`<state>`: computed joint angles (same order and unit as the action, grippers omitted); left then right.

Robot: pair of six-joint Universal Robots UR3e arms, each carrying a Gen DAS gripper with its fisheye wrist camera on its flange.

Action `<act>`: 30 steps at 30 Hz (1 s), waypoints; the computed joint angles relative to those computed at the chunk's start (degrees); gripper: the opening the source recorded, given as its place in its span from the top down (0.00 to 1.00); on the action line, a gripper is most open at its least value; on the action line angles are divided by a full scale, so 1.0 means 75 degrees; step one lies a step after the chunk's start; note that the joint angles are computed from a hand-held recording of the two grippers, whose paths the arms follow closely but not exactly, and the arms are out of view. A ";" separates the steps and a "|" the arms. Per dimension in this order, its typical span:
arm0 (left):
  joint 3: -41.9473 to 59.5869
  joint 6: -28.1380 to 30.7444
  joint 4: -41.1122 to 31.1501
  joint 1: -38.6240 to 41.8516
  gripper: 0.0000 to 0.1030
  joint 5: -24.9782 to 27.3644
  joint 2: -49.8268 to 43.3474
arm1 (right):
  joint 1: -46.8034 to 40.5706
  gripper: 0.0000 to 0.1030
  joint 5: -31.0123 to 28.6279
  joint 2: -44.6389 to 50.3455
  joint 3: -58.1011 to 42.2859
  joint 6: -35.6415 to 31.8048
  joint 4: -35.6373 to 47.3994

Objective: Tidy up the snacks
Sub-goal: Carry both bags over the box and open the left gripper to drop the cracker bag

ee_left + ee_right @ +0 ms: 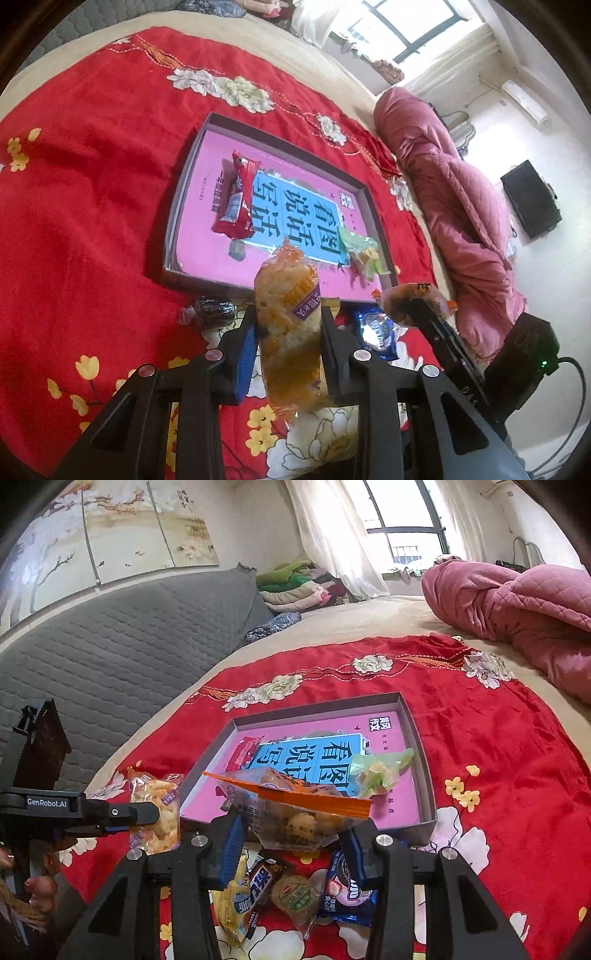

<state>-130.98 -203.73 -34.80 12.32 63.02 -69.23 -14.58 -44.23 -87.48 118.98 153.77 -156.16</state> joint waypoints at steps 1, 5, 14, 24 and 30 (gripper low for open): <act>0.0001 -0.0033 0.0028 -0.0025 0.69 0.0009 -0.0061 | 0.0000 0.55 0.0005 0.0011 -0.0015 -0.0023 0.0046; 0.0005 -0.0070 0.0092 -0.0015 0.69 -0.0054 -0.0047 | 0.0001 0.55 0.0010 0.0004 0.0001 0.0033 -0.0033; 0.0337 -0.0112 0.0281 0.0332 0.69 0.0015 -0.0143 | -0.0232 0.55 0.0055 0.0049 -0.0004 0.0458 -0.0532; 0.0528 -0.0230 0.0875 0.0488 0.69 0.0142 -0.0874 | -0.0214 0.55 -0.0282 0.0397 -0.0219 0.0817 -0.0954; 0.0772 -0.0371 0.1397 0.0403 0.69 0.0158 -0.1649 | -0.0103 0.55 -0.0581 0.0661 -0.0354 0.0881 -0.1153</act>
<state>-125.19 -206.52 -24.32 15.34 64.20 -81.60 -15.35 -48.58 -82.52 116.32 160.38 -164.81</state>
